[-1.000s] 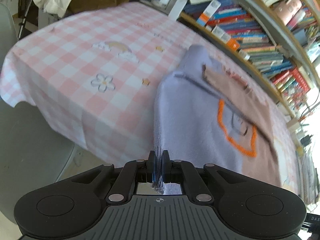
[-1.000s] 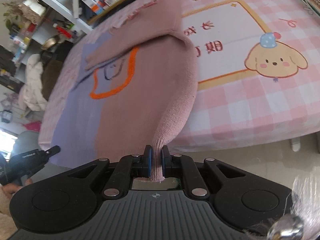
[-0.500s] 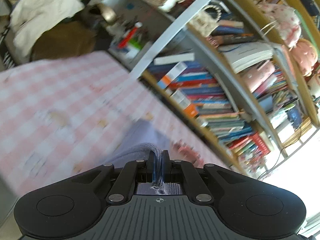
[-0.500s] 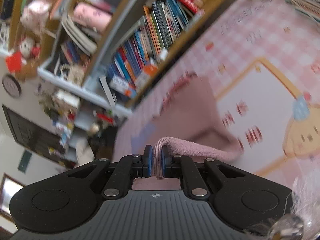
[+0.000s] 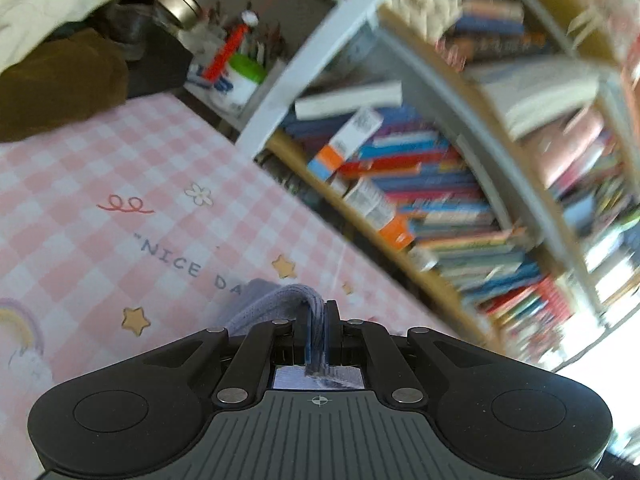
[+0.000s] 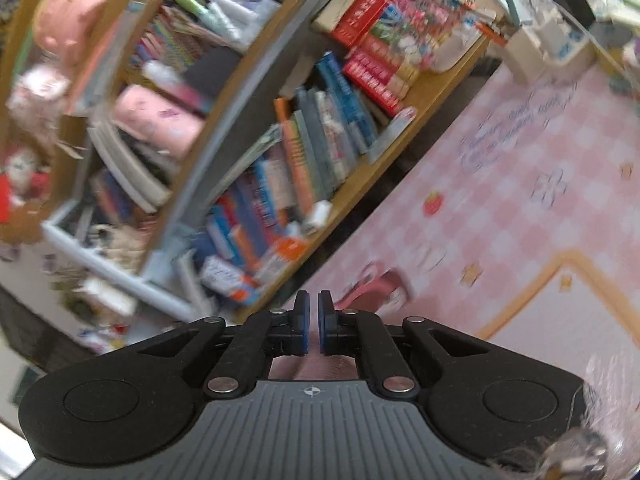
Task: Fold clothes
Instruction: 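Lift the hem with both grippers and fold it over toward the collar, then lay the folded hem down and open both grippers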
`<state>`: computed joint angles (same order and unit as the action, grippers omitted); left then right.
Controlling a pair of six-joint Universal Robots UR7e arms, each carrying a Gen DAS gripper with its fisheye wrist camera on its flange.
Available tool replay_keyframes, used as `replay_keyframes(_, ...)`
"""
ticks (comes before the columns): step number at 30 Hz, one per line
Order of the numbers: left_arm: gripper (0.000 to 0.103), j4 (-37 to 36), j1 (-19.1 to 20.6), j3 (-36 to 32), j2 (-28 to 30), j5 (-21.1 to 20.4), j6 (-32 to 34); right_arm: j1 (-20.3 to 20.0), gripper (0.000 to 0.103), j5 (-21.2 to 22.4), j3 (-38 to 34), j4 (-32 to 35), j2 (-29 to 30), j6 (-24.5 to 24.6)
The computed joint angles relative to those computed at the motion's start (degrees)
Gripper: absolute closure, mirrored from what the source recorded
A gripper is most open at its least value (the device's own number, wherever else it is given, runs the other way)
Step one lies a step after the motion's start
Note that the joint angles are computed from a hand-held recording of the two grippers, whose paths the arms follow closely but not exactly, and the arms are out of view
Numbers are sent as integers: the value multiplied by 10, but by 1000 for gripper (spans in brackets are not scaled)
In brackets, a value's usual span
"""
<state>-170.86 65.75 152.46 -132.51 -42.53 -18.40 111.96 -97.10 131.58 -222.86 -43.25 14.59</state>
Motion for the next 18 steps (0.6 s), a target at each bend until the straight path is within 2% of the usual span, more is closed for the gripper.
replay_keyframes(3,97,-52,65,-22,91,-31,34,8,95,-54,-25,35,16,-40)
replay_keyframes(4,92,-63,81,-29,114,-36,41,9,94,-68,-31,45,23,-49)
replay_keyframes(5,87,-73,100,-37,134,-52,50,11,90,-83,-36,56,29,-56)
replay_keyframes(6,84,-74,111,-42,141,-63,59,14,78,-100,-41,70,35,-66)
replay_keyframes(7,77,-75,121,-47,148,-73,67,18,72,-118,-46,86,42,-75)
replay_keyframes(8,69,-79,123,-48,149,-75,83,21,66,-132,-52,96,50,-91)
replay_keyframes(10,57,-118,112,-42,150,-58,128,29,65,-160,-65,116,67,-126)
replay_keyframes(12,55,-212,90,-30,164,-22,209,37,63,-178,-80,135,85,-163)
replay_keyframes(14,55,-253,82,-28,172,-5,288,42,61,-189,-95,146,102,-194)
replay_keyframes(18,55,-188,95,-32,162,-46,403,46,61,-208,-128,158,135,-220)
